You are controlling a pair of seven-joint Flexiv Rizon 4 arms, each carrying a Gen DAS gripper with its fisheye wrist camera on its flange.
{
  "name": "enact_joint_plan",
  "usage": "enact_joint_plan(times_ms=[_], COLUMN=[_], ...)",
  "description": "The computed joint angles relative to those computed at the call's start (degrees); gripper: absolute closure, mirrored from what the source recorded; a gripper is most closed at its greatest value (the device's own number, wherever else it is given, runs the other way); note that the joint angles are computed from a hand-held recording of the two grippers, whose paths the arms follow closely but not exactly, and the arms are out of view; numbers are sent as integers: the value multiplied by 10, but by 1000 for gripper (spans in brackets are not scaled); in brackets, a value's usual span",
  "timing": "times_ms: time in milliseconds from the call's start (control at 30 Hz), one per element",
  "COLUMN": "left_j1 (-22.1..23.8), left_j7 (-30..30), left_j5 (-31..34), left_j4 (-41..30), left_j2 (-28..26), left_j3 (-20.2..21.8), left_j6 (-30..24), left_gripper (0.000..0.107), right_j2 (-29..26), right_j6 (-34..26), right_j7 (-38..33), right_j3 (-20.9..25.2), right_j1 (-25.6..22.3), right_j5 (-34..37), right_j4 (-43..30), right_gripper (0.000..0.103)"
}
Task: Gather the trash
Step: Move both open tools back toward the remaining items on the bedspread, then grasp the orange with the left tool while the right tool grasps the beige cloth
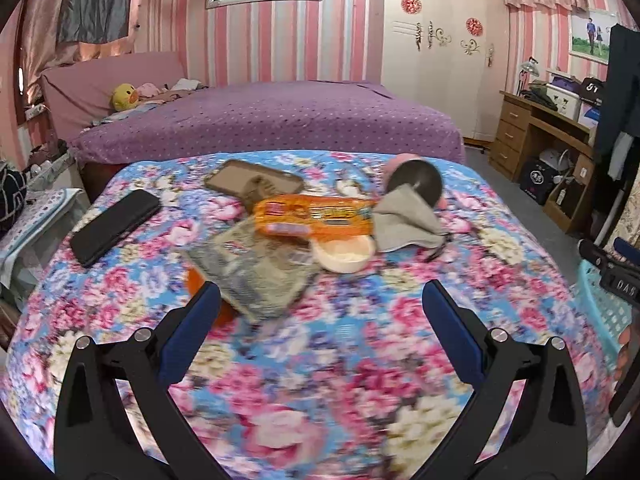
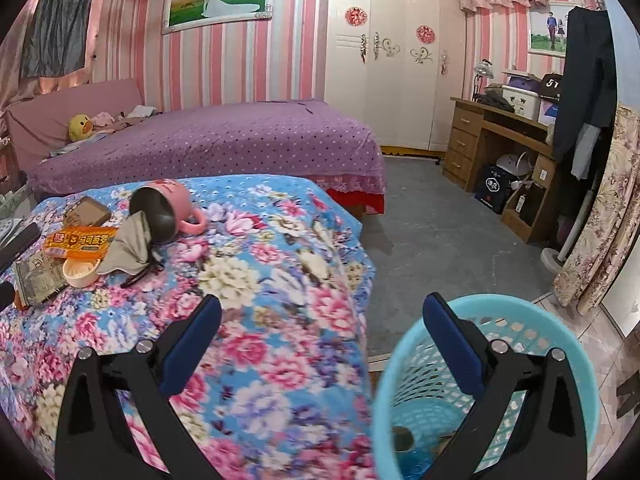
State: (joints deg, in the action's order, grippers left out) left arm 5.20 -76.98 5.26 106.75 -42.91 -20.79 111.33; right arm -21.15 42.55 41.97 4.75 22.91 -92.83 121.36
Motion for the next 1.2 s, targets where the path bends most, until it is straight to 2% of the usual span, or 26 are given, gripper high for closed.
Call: enact_joint_plan(times_ms=[200,333,567,700,833,933,1033,1100,1167,1200], left_j1=[40,38,38,52,31,3,19,16,27,36], left_j7=[7,21,40,57,79,85,94,100,111,117], left_j5=[4,-17,-69,-90,-114,-129,-144,-147,-144,-143], left_j4=[-2,-16,-45,-54,-63,-72,-69,-69,-66,-64], left_j2=[-4,-7,-21,-28,-34,-36,-40,-41,-43,-45], left_j3=[-8,14,33,14,28,52,23,21,5,-8], left_j6=[-20,-46,-89,-126,-155,-158,-166,-160,-156,-157], left_gripper=[9,9,9,10,19,33,42,48,66,69], right_j2=[-34,-58,-82,-91,-91,-92,-95,-98,-100,-101], right_j6=[15,17,39,36,58,68,75,75,71,70], right_j7=[-29,-61,-77,-98,-90,-83,-82,-88,-95,-96], right_j3=[-3,-11,-25,-30,-34,-38,-40,-41,-42,-42], right_j1=[14,33,50,61,57,56,56,59,62,64], right_j5=[19,37,58,80,87,87,86,87,89,88], right_j4=[-41,-72,-105,-113,-109,-106,-108,-111,-114,-115], right_gripper=[5,5,5,5,5,5,5,5,5,5])
